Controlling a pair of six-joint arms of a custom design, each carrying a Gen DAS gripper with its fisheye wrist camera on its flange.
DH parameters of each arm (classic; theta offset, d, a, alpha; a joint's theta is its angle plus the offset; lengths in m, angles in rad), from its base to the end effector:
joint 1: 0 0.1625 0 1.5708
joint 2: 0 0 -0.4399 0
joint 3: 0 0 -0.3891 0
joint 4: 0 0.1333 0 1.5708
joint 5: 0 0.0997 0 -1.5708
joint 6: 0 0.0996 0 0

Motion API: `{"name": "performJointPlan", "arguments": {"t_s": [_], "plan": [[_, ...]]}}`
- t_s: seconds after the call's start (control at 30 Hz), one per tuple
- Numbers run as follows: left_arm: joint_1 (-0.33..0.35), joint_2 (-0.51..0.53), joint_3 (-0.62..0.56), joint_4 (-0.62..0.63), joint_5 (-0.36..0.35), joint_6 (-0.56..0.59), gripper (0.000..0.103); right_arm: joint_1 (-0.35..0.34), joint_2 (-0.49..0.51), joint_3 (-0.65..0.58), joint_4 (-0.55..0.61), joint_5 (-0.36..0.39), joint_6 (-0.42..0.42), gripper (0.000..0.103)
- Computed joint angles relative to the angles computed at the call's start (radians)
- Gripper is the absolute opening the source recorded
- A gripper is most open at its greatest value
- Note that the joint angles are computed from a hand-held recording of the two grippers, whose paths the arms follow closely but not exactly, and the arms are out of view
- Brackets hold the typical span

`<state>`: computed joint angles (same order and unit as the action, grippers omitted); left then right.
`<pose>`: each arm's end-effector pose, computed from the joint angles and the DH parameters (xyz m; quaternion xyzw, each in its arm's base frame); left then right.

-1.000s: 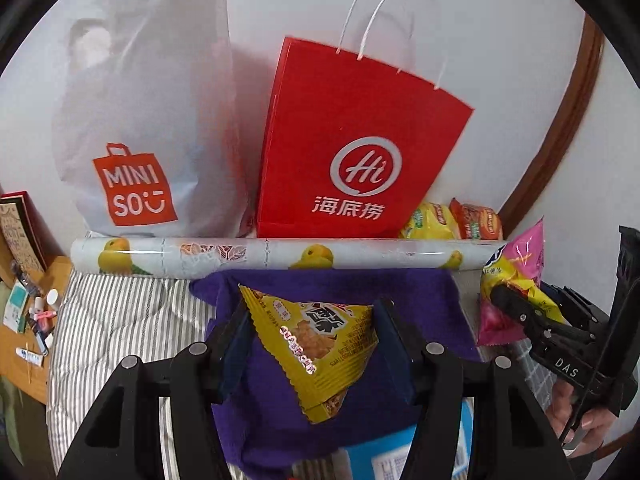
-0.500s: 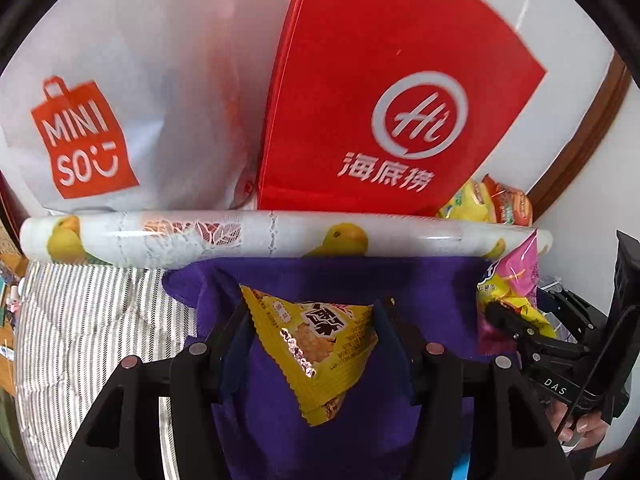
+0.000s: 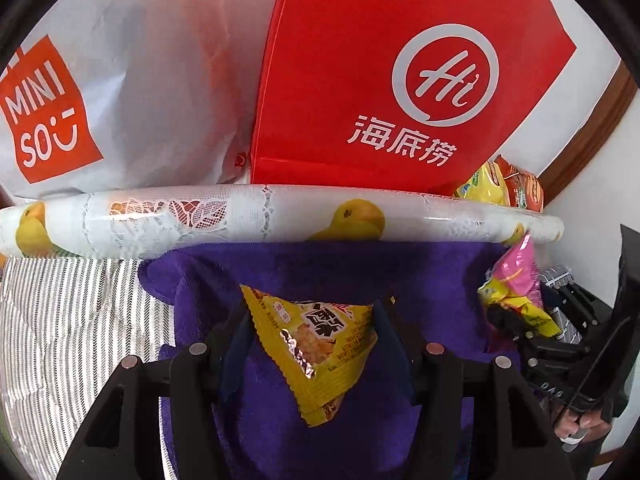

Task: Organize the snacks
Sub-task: 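Carry both bags onto the purple towel and open both grippers, then grasp the pink-and-white snack bag from the pile with the right gripper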

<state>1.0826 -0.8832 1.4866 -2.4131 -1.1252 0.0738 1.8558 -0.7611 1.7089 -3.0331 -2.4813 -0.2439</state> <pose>-0.1810 -0.7165 0.2179 0.2432 0.9377 -0.1589 0.1908 0.2387 -0.6203 0.1458 0.1191 -0.8676 0.2372 0.4204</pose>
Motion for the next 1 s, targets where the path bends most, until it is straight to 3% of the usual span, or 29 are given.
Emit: {"name": "performJointPlan", "arguments": {"t_s": [0.23, 0.33, 0.4, 0.5, 0.6, 0.87, 1.0], "plan": [[0.014, 0.013, -0.019, 0.02, -0.037, -0.018, 0.057, 0.0, 0.017, -0.006, -0.023, -0.014, -0.038, 0.06], [0.017, 0.02, -0.031, 0.03, -0.049, -0.028, 0.057, 0.003, 0.015, 0.001, -0.024, 0.011, -0.044, 0.067], [0.022, 0.022, -0.04, 0.044, -0.058, -0.039, 0.06, 0.007, 0.018, 0.005, -0.04, 0.024, -0.062, 0.08], [0.026, 0.024, -0.053, 0.07, -0.054, -0.05, 0.064, 0.019, 0.022, 0.017, -0.09, 0.037, -0.098, 0.082], [0.021, 0.02, -0.057, 0.086, -0.049, -0.047, 0.071, 0.03, 0.017, 0.025, -0.093, 0.042, -0.084, 0.082], [-0.005, -0.042, -0.011, 0.052, -0.037, -0.028, 0.072, 0.069, -0.011, 0.07, -0.164, 0.047, 0.028, 0.082], [-0.026, -0.1, 0.038, 0.005, -0.016, 0.005, 0.072, 0.12, -0.011, 0.091, -0.195, -0.035, 0.071, 0.082]]}}
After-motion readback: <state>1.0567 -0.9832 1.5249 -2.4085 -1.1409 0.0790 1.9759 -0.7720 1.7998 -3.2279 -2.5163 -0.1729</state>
